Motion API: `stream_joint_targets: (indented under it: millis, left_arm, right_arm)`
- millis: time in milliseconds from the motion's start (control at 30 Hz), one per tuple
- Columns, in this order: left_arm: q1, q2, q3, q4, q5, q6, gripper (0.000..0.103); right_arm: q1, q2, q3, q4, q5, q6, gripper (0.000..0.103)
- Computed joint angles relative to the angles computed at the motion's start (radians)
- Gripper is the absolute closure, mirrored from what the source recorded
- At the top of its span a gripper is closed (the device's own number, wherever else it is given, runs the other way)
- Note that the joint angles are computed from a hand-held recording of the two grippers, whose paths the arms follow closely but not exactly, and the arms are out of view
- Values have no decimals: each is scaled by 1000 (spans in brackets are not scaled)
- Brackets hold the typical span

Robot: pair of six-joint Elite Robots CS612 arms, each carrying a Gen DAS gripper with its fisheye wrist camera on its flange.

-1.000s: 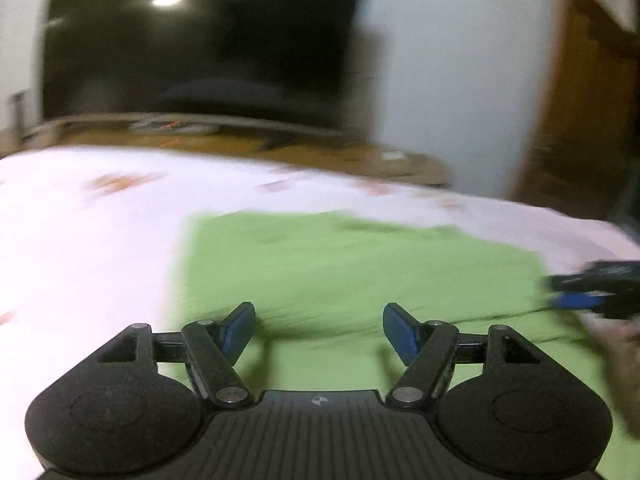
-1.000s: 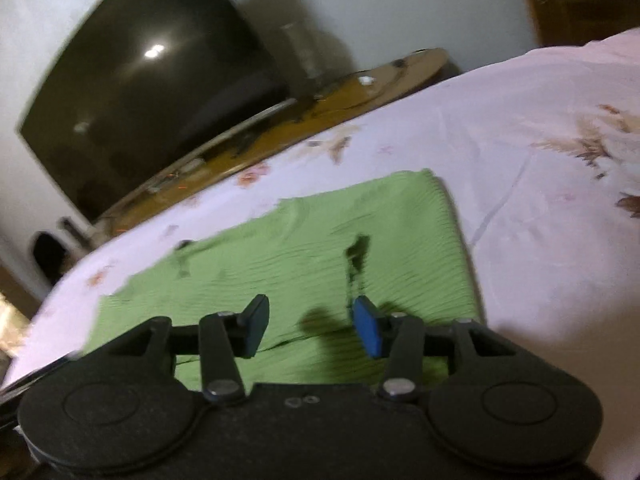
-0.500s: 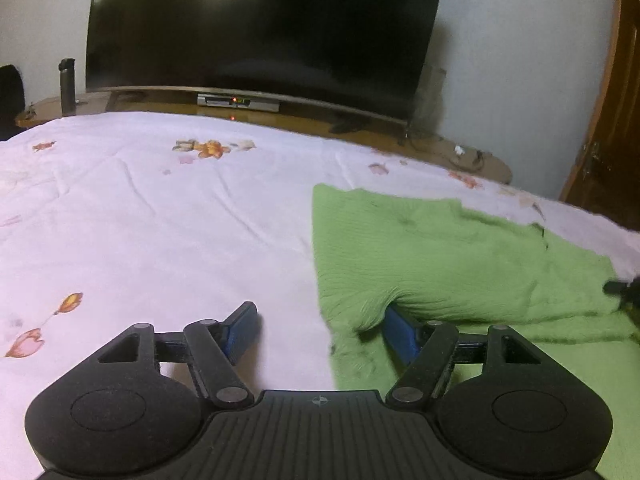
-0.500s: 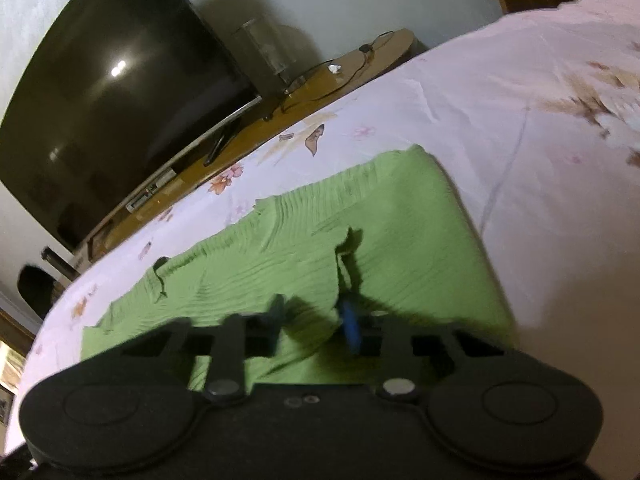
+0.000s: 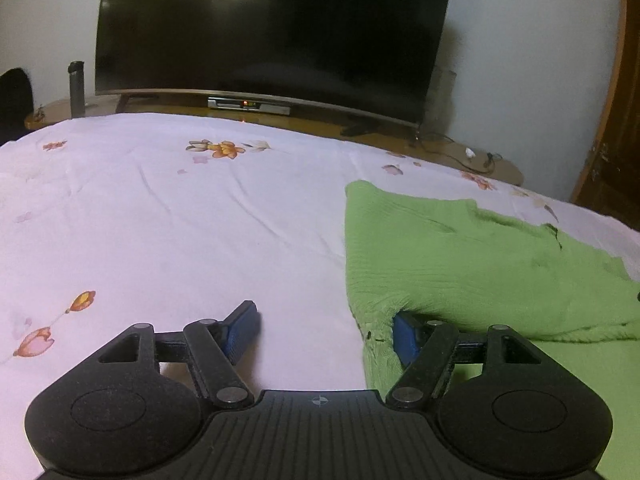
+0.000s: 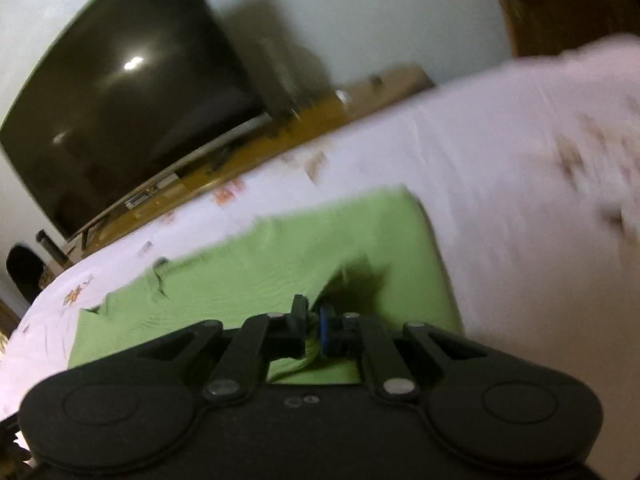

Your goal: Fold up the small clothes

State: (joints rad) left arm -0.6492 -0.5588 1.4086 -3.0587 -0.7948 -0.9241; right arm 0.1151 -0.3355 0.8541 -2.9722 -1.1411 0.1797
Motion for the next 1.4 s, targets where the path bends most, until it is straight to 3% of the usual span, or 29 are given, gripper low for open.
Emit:
stream_joint_targets:
  millis: [233, 367, 500, 700, 800, 833, 900, 967, 1033, 1067, 1100, 1133, 1167, 1267, 1300, 1333, 1400]
  left_arm:
    - [-8, -2, 7, -13, 21, 0, 33]
    - [-5, -6, 8, 18, -4, 2, 33]
    - [-6, -9, 9, 7, -12, 15, 33]
    - [-9, -9, 8, 21, -7, 5, 33]
    - [-10, -11, 14, 6, -8, 3, 33]
    - [-11, -13, 17, 5, -7, 2, 33]
    - [-13, -15, 23, 4, -6, 5, 33]
    - [-13, -16, 25, 7, -7, 9, 33]
    - [-14, -16, 22, 19, -7, 10, 33]
    - [-14, -17, 22, 29, -5, 12, 33]
    - [-15, -21, 24, 42, -6, 14, 33]
    - [-17, -28, 33, 50, -9, 18, 33]
    - [-20, -37, 49, 54, -4, 25, 33]
    - [-29, -67, 103, 9, 8, 27, 33]
    - [-35, -71, 104, 3, 44, 37, 33]
    - [-37, -67, 95, -37, 59, 81, 33]
    - [-29, -38, 41, -130, 26, 181, 33]
  right_arm:
    - [-2, 11, -15, 6, 0, -7, 96]
    - [-9, 0, 13, -101, 32, -20, 96]
    - [-9, 18, -33, 22, -32, -35, 96]
    - [-19, -1, 7, -77, -15, -20, 97]
    - [-19, 3, -5, -19, -27, -24, 97]
    - [-24, 3, -1, -23, -2, 3, 94]
    - [-26, 0, 6, -31, 8, 22, 72]
    - [-26, 4, 5, -35, 25, 44, 64]
    - [-22, 9, -12, 8, 34, 24, 67]
    - [-18, 9, -18, 30, 29, 2, 74]
    - [-13, 11, -27, 57, 12, -33, 93]
    - [-5, 11, -32, 84, -25, -84, 96]
    - [2, 8, -29, 94, -73, -128, 96]
    - [4, -13, 15, 31, -114, -162, 94]
    - [3, -21, 30, 5, -128, -162, 82]
    - [0, -29, 47, -34, -126, -149, 77]
    - [-7, -31, 55, -88, -76, -164, 80]
